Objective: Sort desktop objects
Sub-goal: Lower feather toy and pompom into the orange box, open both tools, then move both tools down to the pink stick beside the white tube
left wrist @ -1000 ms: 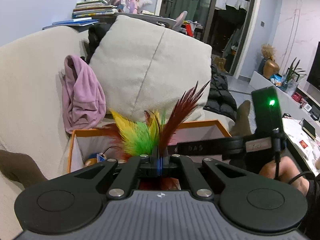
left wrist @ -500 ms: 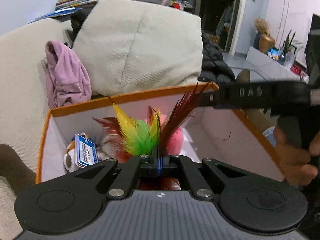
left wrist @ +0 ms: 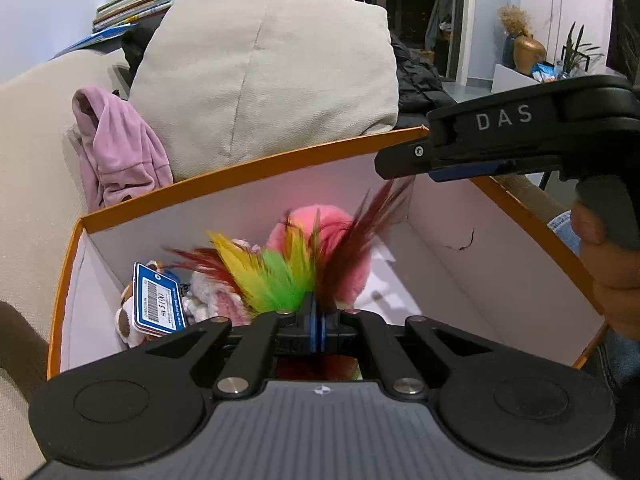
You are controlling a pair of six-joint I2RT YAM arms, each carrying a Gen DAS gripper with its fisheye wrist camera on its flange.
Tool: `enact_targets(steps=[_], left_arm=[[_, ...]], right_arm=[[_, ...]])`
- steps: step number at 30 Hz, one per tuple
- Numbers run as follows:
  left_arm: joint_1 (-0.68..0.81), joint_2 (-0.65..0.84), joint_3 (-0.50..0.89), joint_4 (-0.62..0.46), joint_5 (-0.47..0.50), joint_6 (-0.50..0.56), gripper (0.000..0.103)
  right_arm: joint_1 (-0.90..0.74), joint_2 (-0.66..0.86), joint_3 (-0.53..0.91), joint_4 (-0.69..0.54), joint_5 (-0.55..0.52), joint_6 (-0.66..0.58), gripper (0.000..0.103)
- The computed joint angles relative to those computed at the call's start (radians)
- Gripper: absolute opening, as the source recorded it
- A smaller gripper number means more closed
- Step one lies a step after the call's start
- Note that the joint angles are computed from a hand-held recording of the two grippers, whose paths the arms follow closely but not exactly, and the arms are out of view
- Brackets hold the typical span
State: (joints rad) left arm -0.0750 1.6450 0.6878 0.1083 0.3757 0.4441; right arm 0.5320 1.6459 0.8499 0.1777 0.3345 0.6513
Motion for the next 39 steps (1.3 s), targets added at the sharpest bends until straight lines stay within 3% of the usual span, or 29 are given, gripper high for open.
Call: enact_targets(steps=[4, 8, 14, 18, 20, 24, 27, 30, 32, 34, 37, 39], left_arm=[[0.014, -0.009, 0.015, -0.029, 0.021, -0.022, 0.009], [0.033, -0.061, 0.006, -0.056, 0.065, -0.045, 0.029], [0.057, -0.224, -0.009, -0.156, 0.128, -0.076, 0.034], [0.092, -0.368, -0.022, -0.274, 0.189, -0.083, 0.041], [0.116, -0.432, -0.023, -0.355, 0.218, -0.066, 0.049], [0.17, -0.553, -0.035, -0.546, 0.271, 0.015, 0.049], [0.201, -0.614, -0.06, -0.676, 0.297, 0.091, 0.051], [0.212, -0.652, -0.117, -0.763, 0.301, 0.161, 0.054], [0.203, -0.668, -0.164, -0.776, 0.275, 0.172, 0.054], [0.19, -0.672, -0.209, -0.777, 0.255, 0.163, 0.054], [0.191, -0.714, -0.273, -0.807, 0.27, 0.205, 0.054], [0.142, -0.814, -0.349, -0.793, 0.235, 0.208, 0.054]], right_arm=[[-0.002, -0.004, -0.006, 0.003, -0.005, -0.001, 0.057], [0.002, -0.017, -0.021, 0.017, 0.001, -0.01, 0.058], [0.078, -0.125, -0.136, 0.101, 0.113, -0.051, 0.065], [0.175, -0.248, -0.251, 0.156, 0.212, -0.053, 0.068], [0.24, -0.318, -0.287, 0.122, 0.27, -0.026, 0.068], [0.413, -0.459, -0.359, 0.043, 0.435, 0.04, 0.067], [0.567, -0.53, -0.369, -0.135, 0.58, 0.209, 0.059], [0.697, -0.535, -0.349, -0.375, 0.645, 0.477, 0.052], [0.756, -0.482, -0.311, -0.539, 0.627, 0.659, 0.044], [0.783, -0.413, -0.28, -0.628, 0.567, 0.77, 0.034], [0.821, -0.332, -0.267, -0.661, 0.485, 0.852, 0.025], [0.838, -0.297, -0.266, -0.661, 0.445, 0.886, 0.024]])
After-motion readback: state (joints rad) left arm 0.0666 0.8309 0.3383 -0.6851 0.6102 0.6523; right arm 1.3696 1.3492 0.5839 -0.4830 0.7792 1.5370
